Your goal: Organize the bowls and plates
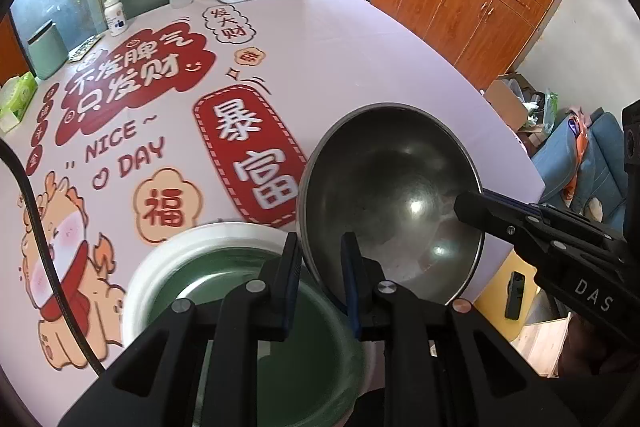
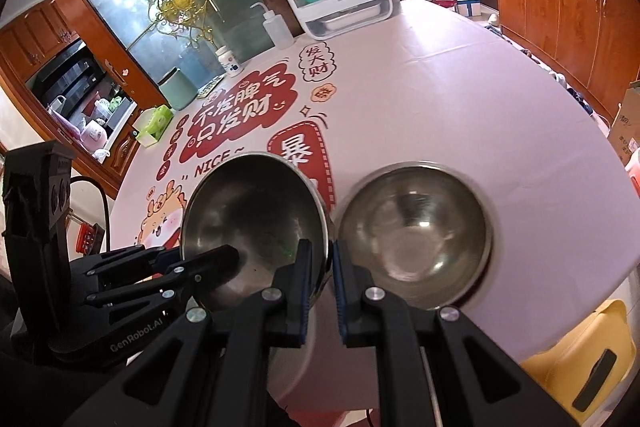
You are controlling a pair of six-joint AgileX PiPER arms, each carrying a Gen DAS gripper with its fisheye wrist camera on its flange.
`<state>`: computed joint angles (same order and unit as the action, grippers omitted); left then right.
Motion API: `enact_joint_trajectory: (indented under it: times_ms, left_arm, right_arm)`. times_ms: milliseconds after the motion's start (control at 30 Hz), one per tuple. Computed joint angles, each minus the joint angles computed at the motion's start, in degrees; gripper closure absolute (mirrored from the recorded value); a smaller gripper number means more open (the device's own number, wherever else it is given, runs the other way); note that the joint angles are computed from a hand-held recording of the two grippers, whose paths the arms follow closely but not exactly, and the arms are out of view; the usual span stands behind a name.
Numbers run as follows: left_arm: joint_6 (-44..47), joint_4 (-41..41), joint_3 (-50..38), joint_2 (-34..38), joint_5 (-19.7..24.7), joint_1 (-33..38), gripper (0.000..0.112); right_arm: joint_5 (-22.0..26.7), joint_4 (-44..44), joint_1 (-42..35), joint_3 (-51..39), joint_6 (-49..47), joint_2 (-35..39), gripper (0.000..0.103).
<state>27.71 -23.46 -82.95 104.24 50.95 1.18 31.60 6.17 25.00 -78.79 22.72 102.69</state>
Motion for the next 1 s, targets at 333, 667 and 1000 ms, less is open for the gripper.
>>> enact_joint_trajectory:
  times_ms: [333, 667, 1000]
  left_arm:
    - [-8.37, 2.28, 0.97, 0.05, -3.20, -5.90, 0.095]
    - [-17.44, 5.86, -1.09, 2.19, -4.84, -11.23, 0.094]
    - [-26.77, 10.88, -3.37, 4.21, -6.44, -14.60, 0.093]
  right_arm:
    - [1.90, 8.57, -6.35, 2.37, -13.82, -1.70, 0.092]
    - [4.93, 15.06, -12.39, 2.15, -26.03, -1.67, 0.093]
    - [7.53, 20.67, -16.82, -0.15, -37.02, 0.25, 0.091]
